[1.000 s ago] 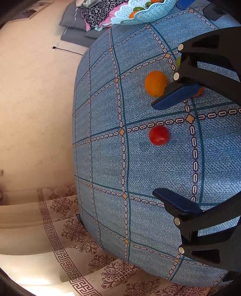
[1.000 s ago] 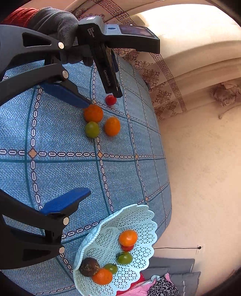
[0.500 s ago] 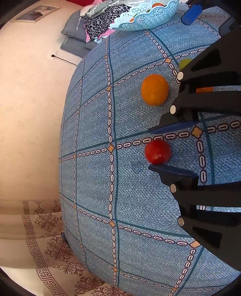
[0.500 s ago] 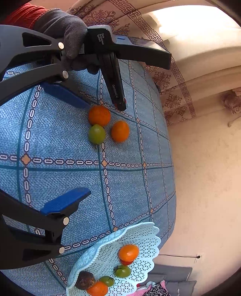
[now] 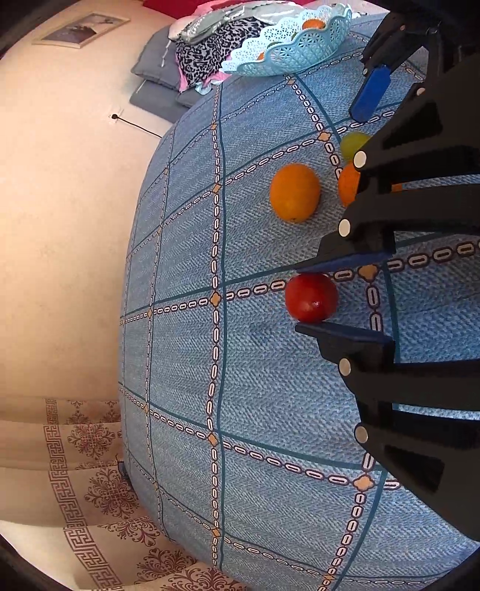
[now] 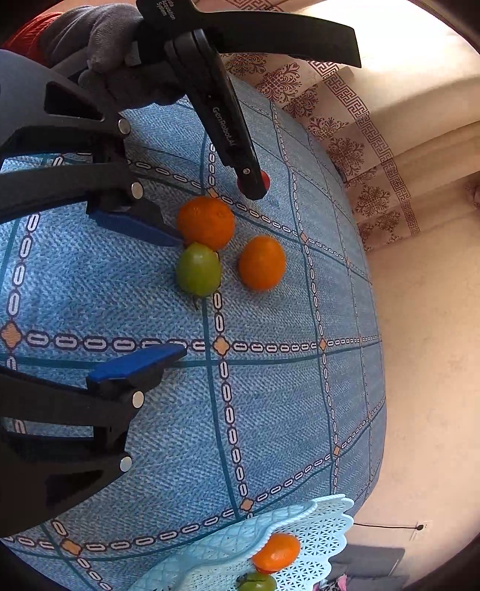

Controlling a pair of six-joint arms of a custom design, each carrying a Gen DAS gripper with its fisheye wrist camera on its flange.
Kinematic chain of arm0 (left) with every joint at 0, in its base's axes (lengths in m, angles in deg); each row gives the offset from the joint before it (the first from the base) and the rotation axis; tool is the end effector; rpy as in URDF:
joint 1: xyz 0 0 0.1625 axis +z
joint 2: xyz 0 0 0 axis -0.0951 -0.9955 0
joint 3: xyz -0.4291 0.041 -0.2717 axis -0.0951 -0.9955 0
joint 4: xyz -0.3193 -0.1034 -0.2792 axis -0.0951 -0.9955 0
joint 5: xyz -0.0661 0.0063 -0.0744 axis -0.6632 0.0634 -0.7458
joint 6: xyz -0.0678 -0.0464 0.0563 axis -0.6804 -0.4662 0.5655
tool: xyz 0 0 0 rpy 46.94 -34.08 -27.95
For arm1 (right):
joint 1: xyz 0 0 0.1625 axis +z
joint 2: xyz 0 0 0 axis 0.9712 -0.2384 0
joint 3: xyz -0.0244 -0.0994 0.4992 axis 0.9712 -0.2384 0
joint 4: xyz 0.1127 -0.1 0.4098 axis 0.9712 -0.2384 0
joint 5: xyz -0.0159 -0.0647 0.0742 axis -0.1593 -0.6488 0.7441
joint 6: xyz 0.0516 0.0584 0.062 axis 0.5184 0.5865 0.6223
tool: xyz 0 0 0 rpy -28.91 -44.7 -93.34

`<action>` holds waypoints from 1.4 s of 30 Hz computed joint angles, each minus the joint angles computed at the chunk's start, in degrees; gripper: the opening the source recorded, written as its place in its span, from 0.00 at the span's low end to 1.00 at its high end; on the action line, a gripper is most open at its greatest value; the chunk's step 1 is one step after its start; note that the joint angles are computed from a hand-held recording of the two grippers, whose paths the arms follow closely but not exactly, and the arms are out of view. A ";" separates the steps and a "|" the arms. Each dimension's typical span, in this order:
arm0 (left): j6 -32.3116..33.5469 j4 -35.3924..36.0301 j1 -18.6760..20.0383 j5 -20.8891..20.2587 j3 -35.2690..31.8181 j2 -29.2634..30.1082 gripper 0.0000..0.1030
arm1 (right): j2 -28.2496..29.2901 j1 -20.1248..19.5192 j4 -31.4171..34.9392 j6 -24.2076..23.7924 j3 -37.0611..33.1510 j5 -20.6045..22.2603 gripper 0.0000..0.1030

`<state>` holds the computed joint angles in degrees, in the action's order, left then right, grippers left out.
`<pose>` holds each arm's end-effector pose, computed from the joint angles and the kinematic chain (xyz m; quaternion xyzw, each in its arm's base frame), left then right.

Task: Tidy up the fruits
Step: 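Grasp the red tomato with the left tool while the right tool grasps the green tomato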

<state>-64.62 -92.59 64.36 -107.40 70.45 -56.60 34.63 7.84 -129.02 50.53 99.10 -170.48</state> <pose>-0.2541 -0.8051 0.0135 0.1813 0.8910 -0.3196 0.2667 0.0340 -0.7626 0.1787 0.1674 -0.9098 0.3173 0.2085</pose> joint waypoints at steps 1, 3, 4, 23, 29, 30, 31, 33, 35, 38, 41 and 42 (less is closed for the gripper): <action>-0.17 -0.11 0.00 0.04 0.19 -0.10 0.26 | 0.30 0.11 0.34 -0.09 -0.54 -0.15 0.54; -0.41 -0.26 0.06 0.24 0.40 -0.27 0.26 | 0.79 0.30 0.87 -0.32 -1.42 -0.43 0.54; -0.48 -0.35 0.09 0.32 0.52 -0.37 0.26 | 0.93 0.41 0.88 -0.50 -1.62 -0.48 0.52; -0.84 -1.10 0.16 0.59 1.19 -0.85 0.26 | -1.10 -0.63 4.57 1.90 -0.86 4.03 0.39; -0.48 -2.06 -0.16 0.30 1.84 -1.04 0.26 | -2.01 -0.44 -0.25 0.75 1.89 3.06 0.38; -0.48 -2.15 -0.20 0.25 1.91 -1.09 0.26 | -2.25 -0.41 -0.93 0.63 2.31 2.94 0.33; -0.51 -2.37 -0.29 0.22 2.18 -1.18 0.26 | -2.49 -0.39 -1.76 0.57 2.74 3.00 0.33; -0.37 -2.63 -0.42 0.18 2.32 -1.23 0.26 | -2.91 -0.27 -2.88 0.28 3.38 3.14 0.33; 0.03 -2.98 -0.64 0.65 2.33 -1.09 0.26 | -3.29 -0.20 -3.10 -0.10 3.82 3.36 0.33; 0.88 -3.53 -0.97 0.97 2.37 -0.87 0.26 | -3.31 -0.22 -3.61 0.54 3.94 2.75 0.34; 0.91 -3.64 -1.07 0.79 2.43 -0.86 0.26 | -2.95 -0.37 -2.28 2.28 3.10 2.04 0.36; 0.94 -3.60 -1.04 0.80 2.32 -0.85 0.26 | -2.94 -0.55 -1.50 2.89 2.85 2.14 0.36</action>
